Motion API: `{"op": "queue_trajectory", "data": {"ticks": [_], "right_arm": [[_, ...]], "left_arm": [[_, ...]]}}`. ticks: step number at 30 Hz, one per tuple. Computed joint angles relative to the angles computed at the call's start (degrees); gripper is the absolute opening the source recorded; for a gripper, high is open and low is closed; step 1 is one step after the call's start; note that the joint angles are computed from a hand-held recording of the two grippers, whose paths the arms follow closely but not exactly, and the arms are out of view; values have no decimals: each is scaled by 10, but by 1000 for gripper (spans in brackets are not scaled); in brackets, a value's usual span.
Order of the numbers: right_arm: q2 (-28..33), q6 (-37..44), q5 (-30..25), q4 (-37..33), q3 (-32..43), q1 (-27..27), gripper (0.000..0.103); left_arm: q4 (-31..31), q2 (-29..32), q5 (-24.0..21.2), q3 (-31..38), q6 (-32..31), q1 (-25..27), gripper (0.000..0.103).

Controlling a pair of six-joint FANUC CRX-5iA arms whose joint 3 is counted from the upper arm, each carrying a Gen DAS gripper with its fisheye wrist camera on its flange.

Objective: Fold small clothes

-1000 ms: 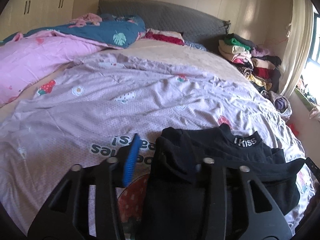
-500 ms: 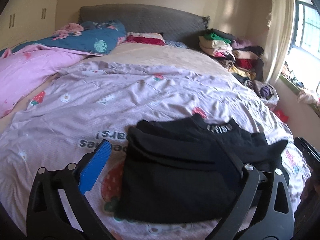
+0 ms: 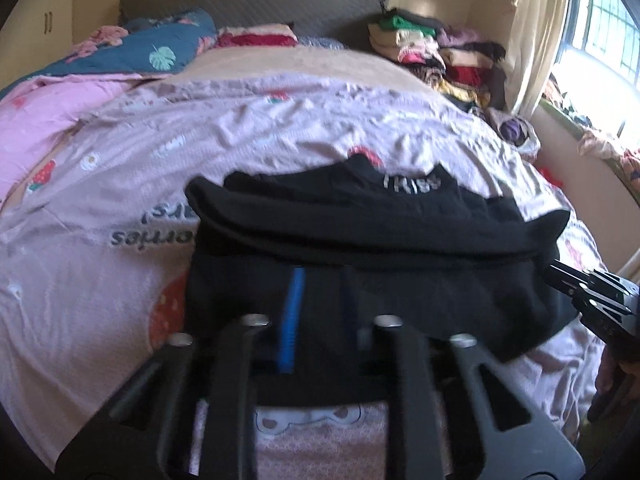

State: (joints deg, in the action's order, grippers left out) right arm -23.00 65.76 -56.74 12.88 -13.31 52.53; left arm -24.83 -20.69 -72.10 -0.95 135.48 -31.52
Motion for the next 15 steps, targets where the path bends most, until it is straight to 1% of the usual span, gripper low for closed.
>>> {"op": "queue_trajectory", "data": {"ticks": [6, 9, 12, 15], "right_arm": [[20, -8, -17, -5, 1, -10, 13], [27, -6, -11, -10, 0, -18, 10], [42, -4, -4, -13, 5, -27, 10], [58, 8, -1, -31, 19, -42, 10]], "left_arm": [[8, 13, -9, -10, -12, 10, 8], [10, 19, -6, -13, -19, 21, 8], [14, 29, 3, -13, -32, 36, 8], [14, 38, 9, -10, -41, 45, 8]]}}
